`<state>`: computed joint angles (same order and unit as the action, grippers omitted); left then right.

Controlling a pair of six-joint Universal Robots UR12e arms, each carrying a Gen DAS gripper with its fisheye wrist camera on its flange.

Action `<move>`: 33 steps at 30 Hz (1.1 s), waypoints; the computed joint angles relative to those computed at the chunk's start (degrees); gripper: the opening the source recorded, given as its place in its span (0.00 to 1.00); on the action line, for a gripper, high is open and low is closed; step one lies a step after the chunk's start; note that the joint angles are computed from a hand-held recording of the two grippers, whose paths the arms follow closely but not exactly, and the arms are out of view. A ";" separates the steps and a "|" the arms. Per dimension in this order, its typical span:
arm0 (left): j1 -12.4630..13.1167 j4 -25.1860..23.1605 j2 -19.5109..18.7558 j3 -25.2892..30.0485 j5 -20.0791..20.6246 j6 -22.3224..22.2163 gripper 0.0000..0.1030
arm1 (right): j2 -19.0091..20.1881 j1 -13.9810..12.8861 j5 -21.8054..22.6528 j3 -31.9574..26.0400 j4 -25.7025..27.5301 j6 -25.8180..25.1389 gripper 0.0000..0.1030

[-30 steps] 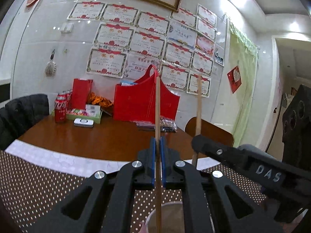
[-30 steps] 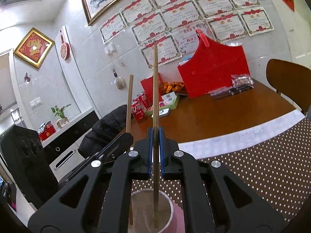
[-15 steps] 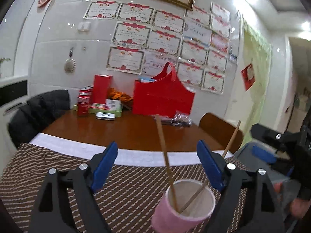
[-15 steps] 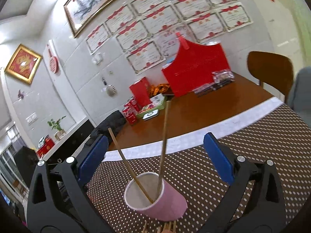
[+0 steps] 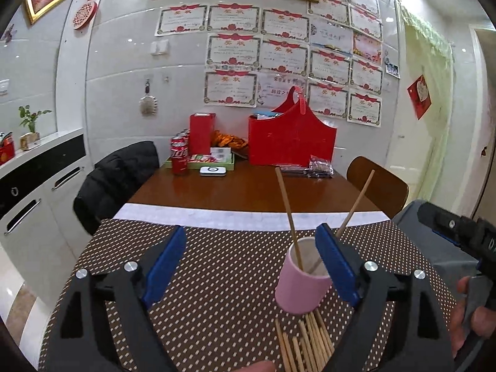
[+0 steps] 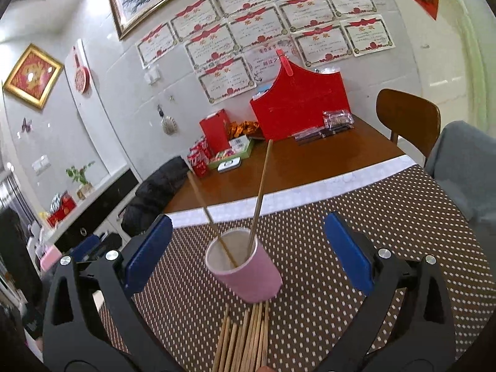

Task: Organize utensils
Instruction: 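Move both open tools back down to the chopstick pile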

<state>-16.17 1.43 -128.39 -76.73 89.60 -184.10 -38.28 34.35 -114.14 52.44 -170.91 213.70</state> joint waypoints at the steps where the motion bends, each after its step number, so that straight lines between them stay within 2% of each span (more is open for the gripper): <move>1: 0.03 0.00 0.59 -0.83 0.43 -0.14 0.82 | -0.30 0.27 -0.11 0.34 0.60 -0.72 0.94; 7: 0.31 -1.19 3.05 -4.93 1.34 -0.34 0.82 | -1.98 1.53 -0.01 2.32 6.47 -3.46 0.94; 18: -0.33 -3.89 4.61 -9.77 0.99 0.76 0.82 | -3.75 2.34 0.15 6.14 10.66 -4.07 0.94; 25: -1.46 -9.70 3.52 -10.48 2.56 4.25 0.82 | -4.51 2.26 1.16 8.65 13.10 -2.60 0.94; 33: -1.83 -15.91 2.19 -10.08 1.62 6.41 0.82 | -3.78 2.08 3.84 8.76 20.15 -2.28 0.94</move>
<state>-17.99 -14.48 -126.20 -86.81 91.22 -177.69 -42.06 36.43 -110.31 61.21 -150.76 211.41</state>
